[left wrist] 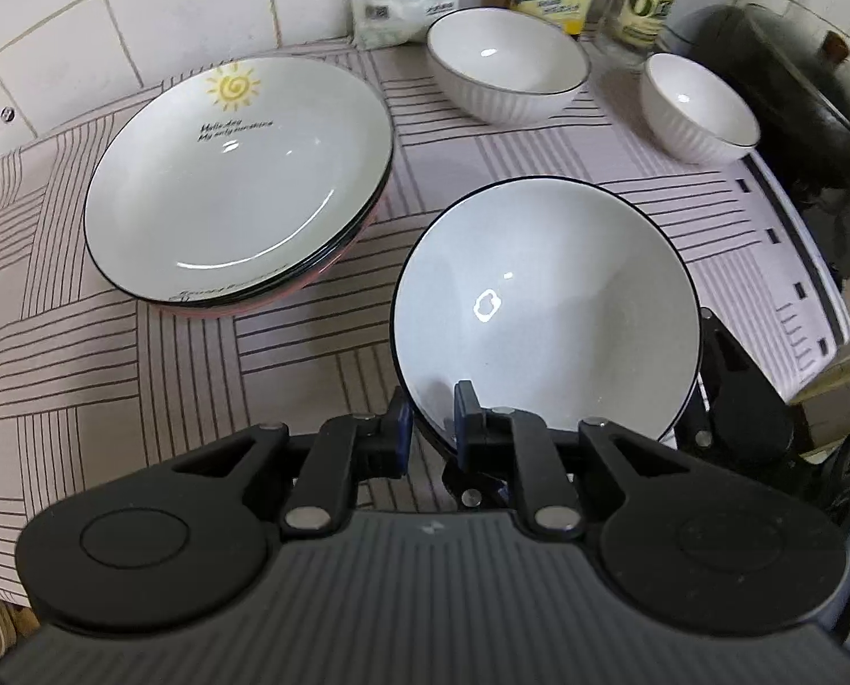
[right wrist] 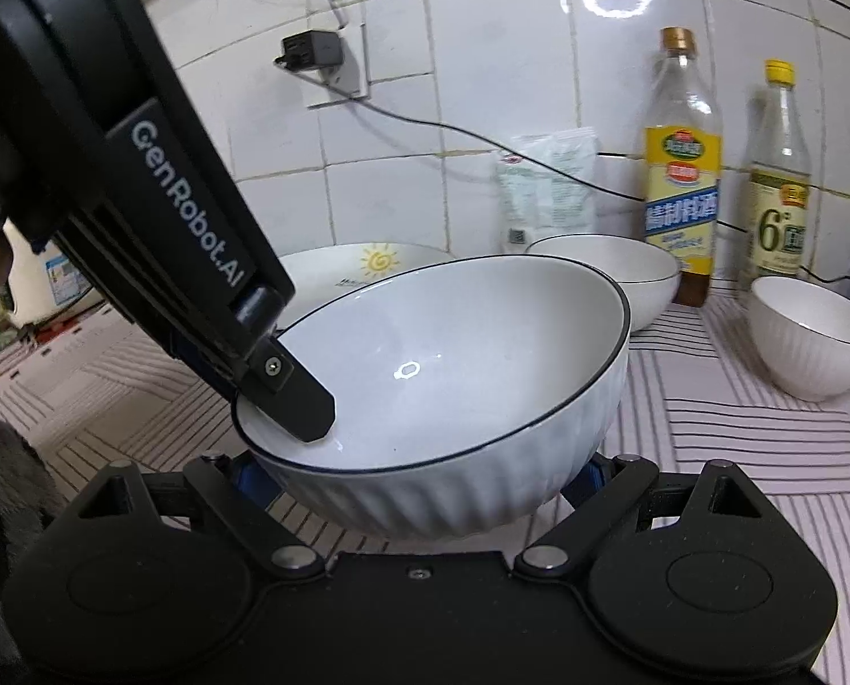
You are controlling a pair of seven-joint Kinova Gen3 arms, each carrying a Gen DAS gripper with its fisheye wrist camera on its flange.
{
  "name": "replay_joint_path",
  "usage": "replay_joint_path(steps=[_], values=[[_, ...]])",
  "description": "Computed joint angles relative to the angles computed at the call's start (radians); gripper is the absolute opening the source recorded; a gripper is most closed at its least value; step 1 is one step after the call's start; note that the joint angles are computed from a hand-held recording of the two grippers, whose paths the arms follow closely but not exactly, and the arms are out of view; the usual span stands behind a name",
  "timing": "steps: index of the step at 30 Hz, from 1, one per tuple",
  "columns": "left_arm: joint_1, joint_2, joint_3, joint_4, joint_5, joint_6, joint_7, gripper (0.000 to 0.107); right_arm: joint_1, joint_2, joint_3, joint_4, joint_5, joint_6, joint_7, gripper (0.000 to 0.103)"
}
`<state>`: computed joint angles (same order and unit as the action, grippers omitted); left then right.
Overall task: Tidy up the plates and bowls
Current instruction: 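Carry the white bowl next to the plate stack and lower it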
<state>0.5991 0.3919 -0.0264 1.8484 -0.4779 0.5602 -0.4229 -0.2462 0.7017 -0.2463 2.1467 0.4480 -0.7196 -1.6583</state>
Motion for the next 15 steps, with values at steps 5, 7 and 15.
replay_joint_path(steps=[5, 7, 15], values=[[-0.017, 0.011, -0.006, 0.004, 0.009, -0.01, -0.004, 0.014, 0.014, 0.013, -0.025, -0.052, 0.064, 0.077, -0.034, 0.095], [-0.019, 0.014, -0.008, 0.001, 0.011, -0.005, -0.008, 0.015, 0.014, 0.014, -0.03, -0.065, 0.075, 0.096, -0.039, 0.095], [-0.044, 0.045, -0.01, -0.011, 0.045, -0.009, -0.041, 0.016, 0.035, 0.035, -0.077, -0.143, 0.139, 0.222, -0.094, 0.095]])
